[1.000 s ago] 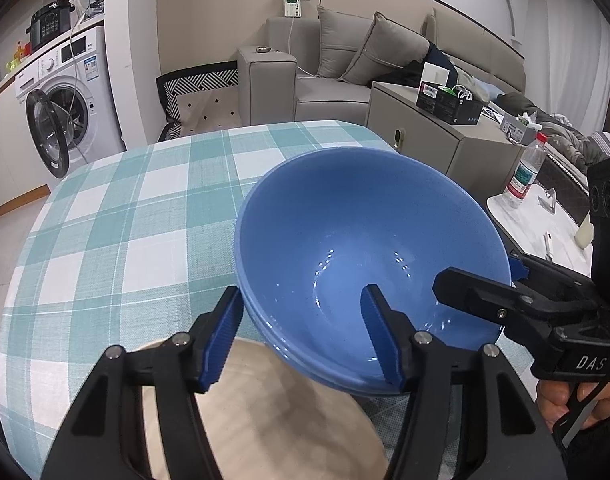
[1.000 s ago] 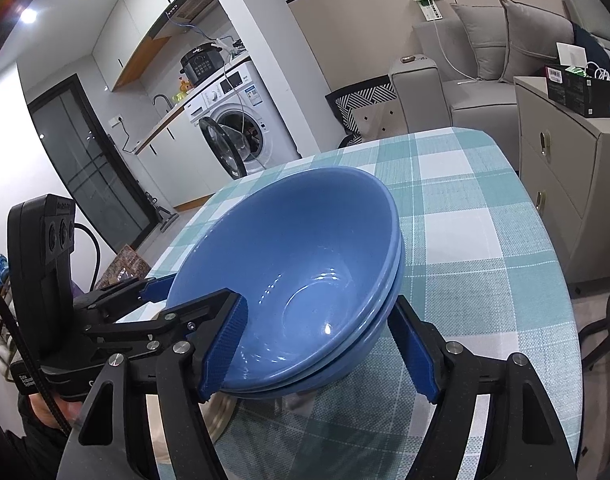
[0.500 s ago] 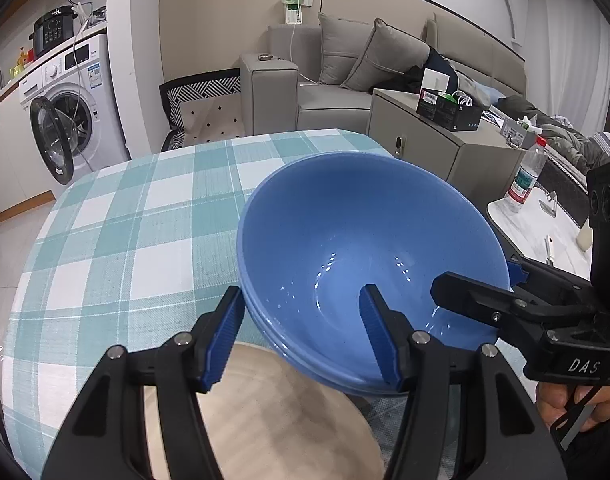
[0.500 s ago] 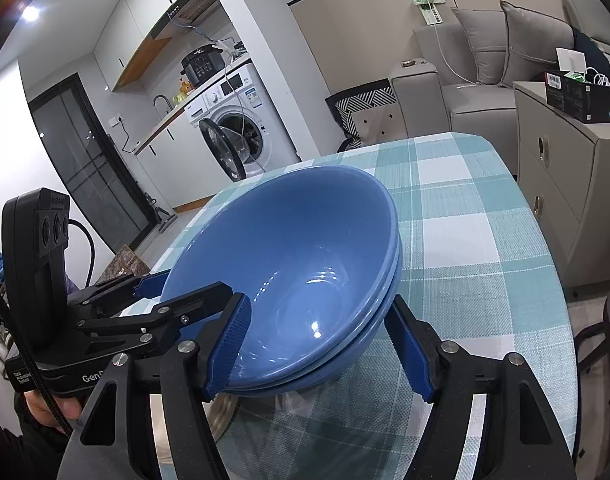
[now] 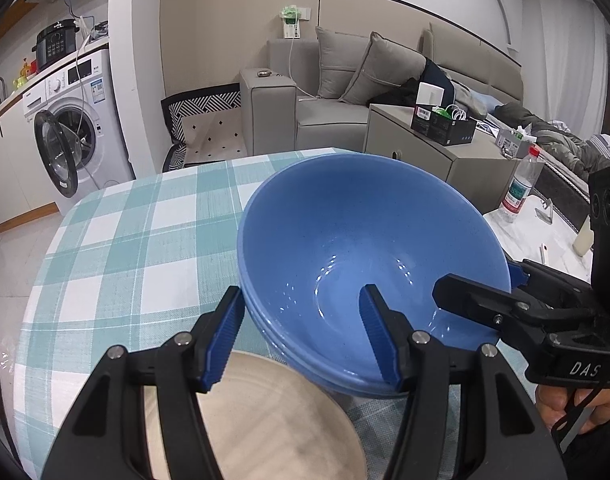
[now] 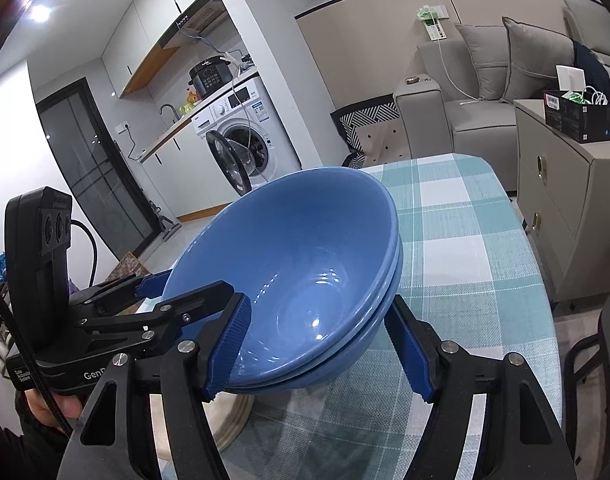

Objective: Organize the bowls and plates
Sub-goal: 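Lift the stacked blue bowls and carry them over the cream plate stack, then lower the stacked blue bowls onto the cream plates with both grippers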

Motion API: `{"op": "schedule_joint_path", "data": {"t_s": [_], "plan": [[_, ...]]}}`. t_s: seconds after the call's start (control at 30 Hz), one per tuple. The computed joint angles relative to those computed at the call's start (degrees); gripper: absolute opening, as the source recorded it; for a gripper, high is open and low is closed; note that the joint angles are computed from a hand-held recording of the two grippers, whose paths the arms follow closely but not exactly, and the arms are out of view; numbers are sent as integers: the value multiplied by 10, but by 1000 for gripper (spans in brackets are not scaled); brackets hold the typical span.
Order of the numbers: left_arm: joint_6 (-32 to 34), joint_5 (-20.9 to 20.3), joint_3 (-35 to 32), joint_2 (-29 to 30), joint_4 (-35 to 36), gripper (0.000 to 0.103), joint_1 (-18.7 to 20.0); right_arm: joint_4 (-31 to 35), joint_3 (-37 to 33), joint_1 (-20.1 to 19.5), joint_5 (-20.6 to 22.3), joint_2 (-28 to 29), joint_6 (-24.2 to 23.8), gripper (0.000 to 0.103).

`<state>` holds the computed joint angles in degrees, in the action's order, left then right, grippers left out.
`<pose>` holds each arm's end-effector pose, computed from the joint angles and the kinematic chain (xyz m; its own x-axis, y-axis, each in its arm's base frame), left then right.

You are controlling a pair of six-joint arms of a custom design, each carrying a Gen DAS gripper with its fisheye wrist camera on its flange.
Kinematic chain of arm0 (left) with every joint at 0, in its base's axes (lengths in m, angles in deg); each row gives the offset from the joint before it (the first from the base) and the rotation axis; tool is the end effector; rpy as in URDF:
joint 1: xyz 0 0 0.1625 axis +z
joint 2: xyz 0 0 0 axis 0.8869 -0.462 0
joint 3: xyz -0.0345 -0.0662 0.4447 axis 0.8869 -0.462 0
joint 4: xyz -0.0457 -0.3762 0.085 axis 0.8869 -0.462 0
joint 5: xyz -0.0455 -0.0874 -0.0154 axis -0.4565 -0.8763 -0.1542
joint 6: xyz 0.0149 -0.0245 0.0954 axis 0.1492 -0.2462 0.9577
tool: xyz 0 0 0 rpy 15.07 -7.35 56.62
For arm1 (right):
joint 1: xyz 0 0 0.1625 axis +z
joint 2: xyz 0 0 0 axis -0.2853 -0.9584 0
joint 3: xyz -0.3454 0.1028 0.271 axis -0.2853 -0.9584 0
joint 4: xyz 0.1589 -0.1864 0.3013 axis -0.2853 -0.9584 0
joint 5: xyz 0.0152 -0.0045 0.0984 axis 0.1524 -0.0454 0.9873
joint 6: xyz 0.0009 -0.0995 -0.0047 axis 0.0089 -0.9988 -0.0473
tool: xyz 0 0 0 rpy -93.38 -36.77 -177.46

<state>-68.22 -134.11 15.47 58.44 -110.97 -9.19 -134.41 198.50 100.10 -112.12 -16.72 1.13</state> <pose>-0.2852 -0.6929 -0.0133 -0.6561 0.4906 -0.5735 0.7328 0.5957 -0.3288 0.0561 -0.6131 0.2351 -0.9076 -0.1199 0.4024 -0.3831 0.6286 -0.6768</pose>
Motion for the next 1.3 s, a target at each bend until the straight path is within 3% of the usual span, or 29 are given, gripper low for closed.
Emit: {"op": "schedule_joint_path", "data": {"t_s": [0.63,1.3], "plan": [[-1,15,52,-38,-41,59,-14,3,22,23,17,-23,-8,71],[-10,57,129,-86,-93,59,-11,24,11,52,17,11,-15,71]]}}
